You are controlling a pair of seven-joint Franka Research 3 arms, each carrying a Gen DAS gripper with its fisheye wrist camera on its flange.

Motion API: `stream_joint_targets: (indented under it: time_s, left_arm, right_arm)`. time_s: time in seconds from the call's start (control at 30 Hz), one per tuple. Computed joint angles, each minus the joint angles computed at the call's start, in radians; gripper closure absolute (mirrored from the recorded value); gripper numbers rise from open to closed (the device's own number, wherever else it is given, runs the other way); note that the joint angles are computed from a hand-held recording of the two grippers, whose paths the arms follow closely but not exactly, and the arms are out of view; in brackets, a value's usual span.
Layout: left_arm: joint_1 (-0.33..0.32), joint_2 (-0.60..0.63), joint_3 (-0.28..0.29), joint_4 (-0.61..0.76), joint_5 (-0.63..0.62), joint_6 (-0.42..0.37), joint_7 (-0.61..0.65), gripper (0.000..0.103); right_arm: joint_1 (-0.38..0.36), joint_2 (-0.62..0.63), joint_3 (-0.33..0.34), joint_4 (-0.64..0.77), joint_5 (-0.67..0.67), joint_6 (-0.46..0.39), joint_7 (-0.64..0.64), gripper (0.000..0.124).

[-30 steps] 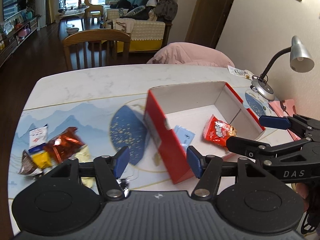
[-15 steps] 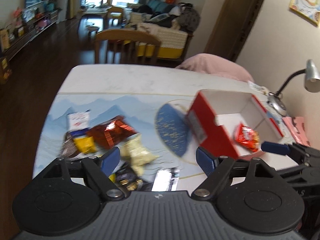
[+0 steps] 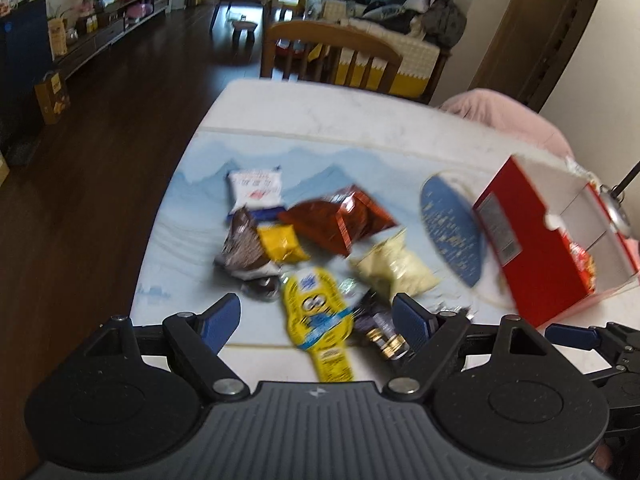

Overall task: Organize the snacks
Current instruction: 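Grasp the silver foil bar with the right gripper while the left gripper returns to the snack pile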

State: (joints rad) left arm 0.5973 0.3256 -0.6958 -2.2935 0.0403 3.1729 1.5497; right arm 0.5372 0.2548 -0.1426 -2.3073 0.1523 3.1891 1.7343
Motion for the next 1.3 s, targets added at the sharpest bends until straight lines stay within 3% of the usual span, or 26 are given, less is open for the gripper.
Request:
stream_joint_targets:
  time_s: [0.27,0.5,0.7,0.87,1.17,1.3]
  left_arm:
    - [-0.091,0.048,0.124,0.041,0.025,-0.001,-0.025,0.020]
    - [-0.150,0.131,0.204,0.168,0.029,-0.040,-0.061,0.020]
    - [-0.253,0.201,0.306,0.289,0.027,-0.096,-0.084,0.020]
    - [-0.268,0.252,0.316,0.369,-0.012,-0.175,-0.069,0.021]
    - [-0.288,0.309,0.328,0.484,-0.135,-0.325,-0.015,0.046]
    - [-0.305,0.314,0.345,0.502,-0.176,-0.348,0.003,0.055]
  right_arm:
    - [0.016,0.065,-0.012,0.089,-0.059,-0.116,0.062,0.028]
    - [-0.057,0.113,0.059,0.163,-0.079,-0.207,0.101,0.034]
    - [-0.077,0.133,0.074,0.190,-0.093,-0.240,0.129,0.035]
    - [-0.086,0.155,0.073,0.216,-0.105,-0.262,0.163,0.042]
    - [-0.121,0.162,0.110,0.230,-0.086,-0.273,0.120,0.060]
    - [-0.121,0.161,0.109,0.228,-0.081,-0.270,0.115,0.064]
